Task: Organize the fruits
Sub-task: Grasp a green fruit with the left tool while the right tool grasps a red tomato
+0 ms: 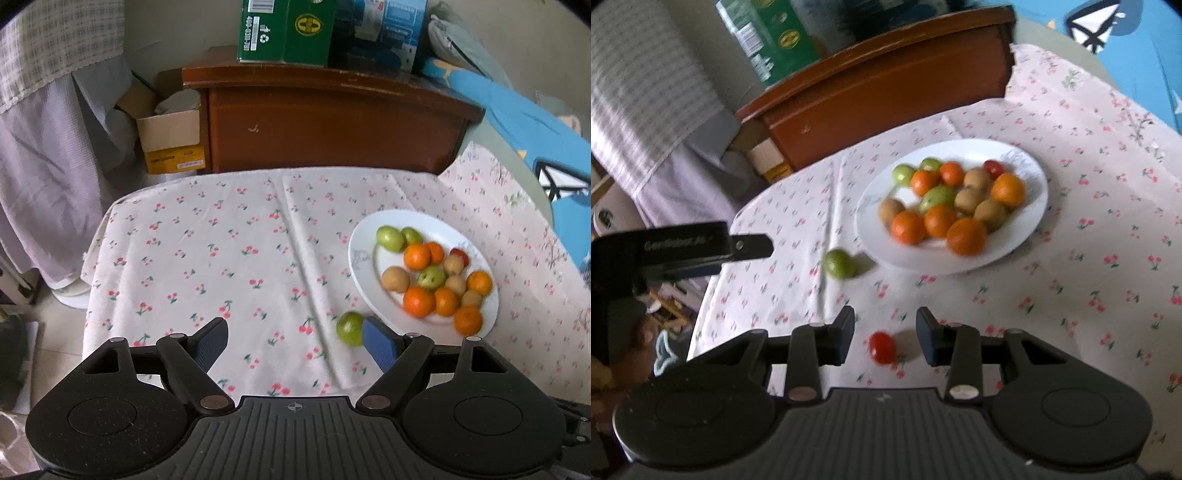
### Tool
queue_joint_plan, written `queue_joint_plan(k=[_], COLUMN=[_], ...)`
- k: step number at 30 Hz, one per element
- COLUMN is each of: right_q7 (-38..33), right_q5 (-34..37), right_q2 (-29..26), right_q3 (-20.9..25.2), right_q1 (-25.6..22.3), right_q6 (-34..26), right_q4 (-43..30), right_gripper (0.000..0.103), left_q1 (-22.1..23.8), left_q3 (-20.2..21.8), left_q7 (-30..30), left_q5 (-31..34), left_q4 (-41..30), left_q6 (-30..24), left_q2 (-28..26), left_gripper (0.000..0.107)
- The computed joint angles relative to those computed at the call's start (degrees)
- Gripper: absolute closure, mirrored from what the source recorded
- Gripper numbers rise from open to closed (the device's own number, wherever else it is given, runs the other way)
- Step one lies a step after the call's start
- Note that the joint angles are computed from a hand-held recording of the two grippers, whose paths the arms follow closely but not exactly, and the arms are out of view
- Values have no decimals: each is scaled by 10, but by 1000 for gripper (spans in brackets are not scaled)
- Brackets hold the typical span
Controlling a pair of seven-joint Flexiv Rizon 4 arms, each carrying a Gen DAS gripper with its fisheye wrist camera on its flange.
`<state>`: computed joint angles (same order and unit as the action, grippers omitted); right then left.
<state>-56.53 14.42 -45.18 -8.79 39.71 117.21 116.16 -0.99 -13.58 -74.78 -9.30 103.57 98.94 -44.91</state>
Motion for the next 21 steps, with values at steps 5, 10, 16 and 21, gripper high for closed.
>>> queue_joint_plan(k=[5,10,16,21], right_q7=[-18,-30,-34,-40], right_q5=[-8,-6,-7,0], right_q2=[-8,-19,-30,-44], right_q3=[-12,-35,-55,-89], right_q1=[20,44,62,94], right_q6=[-9,-23,-33,-40], right_q4=[1,-5,-11,-13], right_gripper=[65,65,65,70], left_q1=[-6,-25,-28,-12], left_q3=[12,36,39,14], left_q7=[3,6,14,22], left_q5=[-1,-4,-5,-1], left_q4=[2,-5,-12,-14], left_q6=[-13,-23,-26,-15], left_q2=[-2,-7,-16,-25], left_gripper=[26,26,26,26])
